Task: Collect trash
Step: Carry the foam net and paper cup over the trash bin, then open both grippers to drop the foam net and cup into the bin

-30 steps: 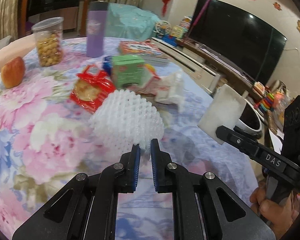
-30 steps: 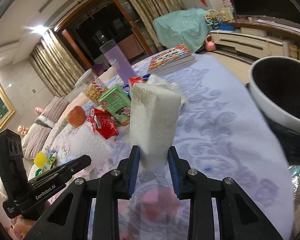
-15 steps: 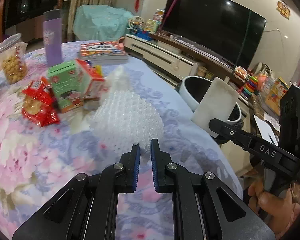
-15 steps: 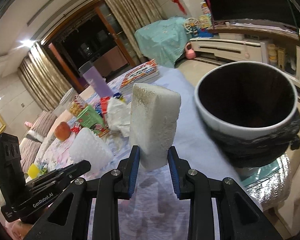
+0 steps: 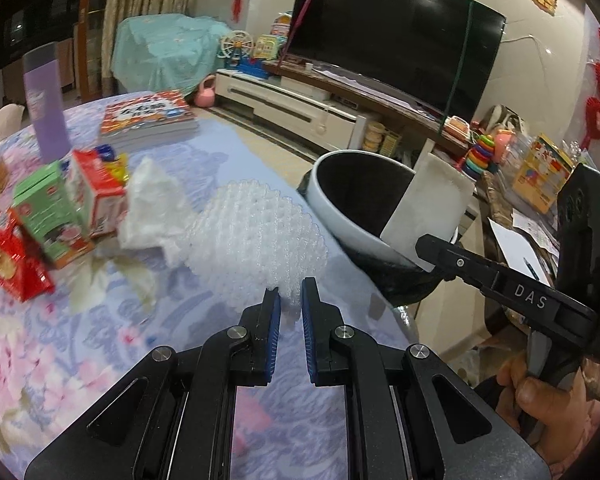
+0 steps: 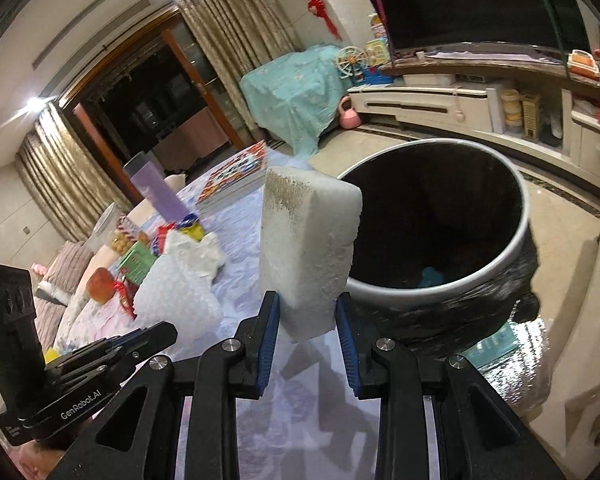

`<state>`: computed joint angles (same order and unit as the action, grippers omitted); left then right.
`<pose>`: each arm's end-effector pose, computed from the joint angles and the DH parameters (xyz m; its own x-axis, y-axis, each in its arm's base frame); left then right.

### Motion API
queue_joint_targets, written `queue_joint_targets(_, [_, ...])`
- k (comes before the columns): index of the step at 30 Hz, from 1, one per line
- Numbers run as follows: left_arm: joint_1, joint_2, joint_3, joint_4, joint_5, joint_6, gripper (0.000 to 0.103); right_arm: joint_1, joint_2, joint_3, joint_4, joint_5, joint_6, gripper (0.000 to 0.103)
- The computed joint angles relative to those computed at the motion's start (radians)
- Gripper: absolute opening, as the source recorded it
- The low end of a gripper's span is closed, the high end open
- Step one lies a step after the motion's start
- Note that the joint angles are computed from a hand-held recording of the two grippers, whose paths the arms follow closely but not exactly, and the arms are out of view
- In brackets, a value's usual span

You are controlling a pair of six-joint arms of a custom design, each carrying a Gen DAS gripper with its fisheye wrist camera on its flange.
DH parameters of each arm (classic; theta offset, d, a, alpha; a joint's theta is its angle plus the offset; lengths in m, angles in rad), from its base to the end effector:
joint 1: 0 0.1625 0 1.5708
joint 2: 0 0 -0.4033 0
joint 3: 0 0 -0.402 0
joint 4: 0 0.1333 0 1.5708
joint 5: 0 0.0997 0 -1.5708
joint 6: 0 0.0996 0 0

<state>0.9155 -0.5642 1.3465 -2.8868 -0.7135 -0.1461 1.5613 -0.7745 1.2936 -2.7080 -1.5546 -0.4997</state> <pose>-0.2886 -0.7178 0.0894 -0.8217 -0.0065 -0.5699 0.4094 0.6890 -0.5981 0.1275 -0.7775 0.2217 -0.8814 -0.3904 0.2661 -0.4723 0.7154 -0.5150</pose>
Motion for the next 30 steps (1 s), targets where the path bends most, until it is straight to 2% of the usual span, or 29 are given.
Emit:
queue_joint_targets(14, [0.009, 0.128, -0.223, 0.077, -0.057, 0.085, 0.010, -0.014, 0.034, -0.116, 0.030, -0.064, 0.006, 0.029])
queue_joint_targets(30, [0.023, 0.262, -0.480, 0.234, -0.105, 0.133, 0.010, -0.023, 0.104, -0.274, 0.114, -0.115, -0.001, 0.030])
